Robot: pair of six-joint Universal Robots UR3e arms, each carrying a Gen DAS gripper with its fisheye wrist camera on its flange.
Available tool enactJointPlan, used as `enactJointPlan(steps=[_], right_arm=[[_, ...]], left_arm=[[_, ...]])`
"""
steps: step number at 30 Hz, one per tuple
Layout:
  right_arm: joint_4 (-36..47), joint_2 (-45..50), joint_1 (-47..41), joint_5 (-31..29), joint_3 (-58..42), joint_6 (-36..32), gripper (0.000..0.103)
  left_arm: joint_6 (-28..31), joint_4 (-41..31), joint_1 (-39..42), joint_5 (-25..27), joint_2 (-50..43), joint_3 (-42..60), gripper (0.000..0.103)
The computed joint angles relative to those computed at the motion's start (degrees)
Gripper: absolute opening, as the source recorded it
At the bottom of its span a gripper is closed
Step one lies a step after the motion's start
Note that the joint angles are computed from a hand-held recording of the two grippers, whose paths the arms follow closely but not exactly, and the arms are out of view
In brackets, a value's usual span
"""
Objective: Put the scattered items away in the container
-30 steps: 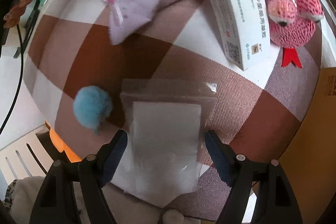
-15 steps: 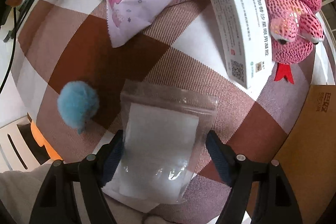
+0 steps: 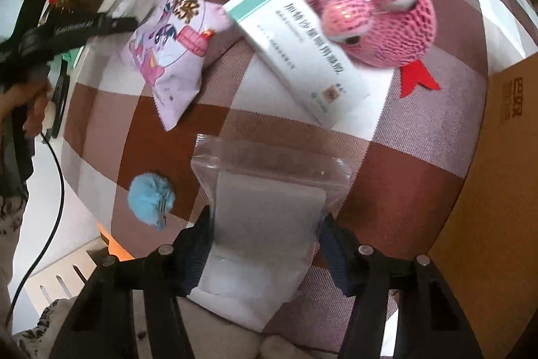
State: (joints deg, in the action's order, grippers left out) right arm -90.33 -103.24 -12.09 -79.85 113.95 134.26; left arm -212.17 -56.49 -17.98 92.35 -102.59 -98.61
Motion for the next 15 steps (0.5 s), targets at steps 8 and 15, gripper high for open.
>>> enactJointPlan(steps=[8, 15], right_arm=[[5.77, 0.23, -2.02, 3.33, -6.35, -2.69, 0.061], [8.71, -0.5, -2.74, 5.85, -9.68, -3.48, 0.061]], left_arm=[[-1.34, -1.5, 0.43, 0.51, 9.35, -5.93, 0.064], [-3.52, -4.14, 0.35, 0.41, 15.11, -8.56, 0.064]])
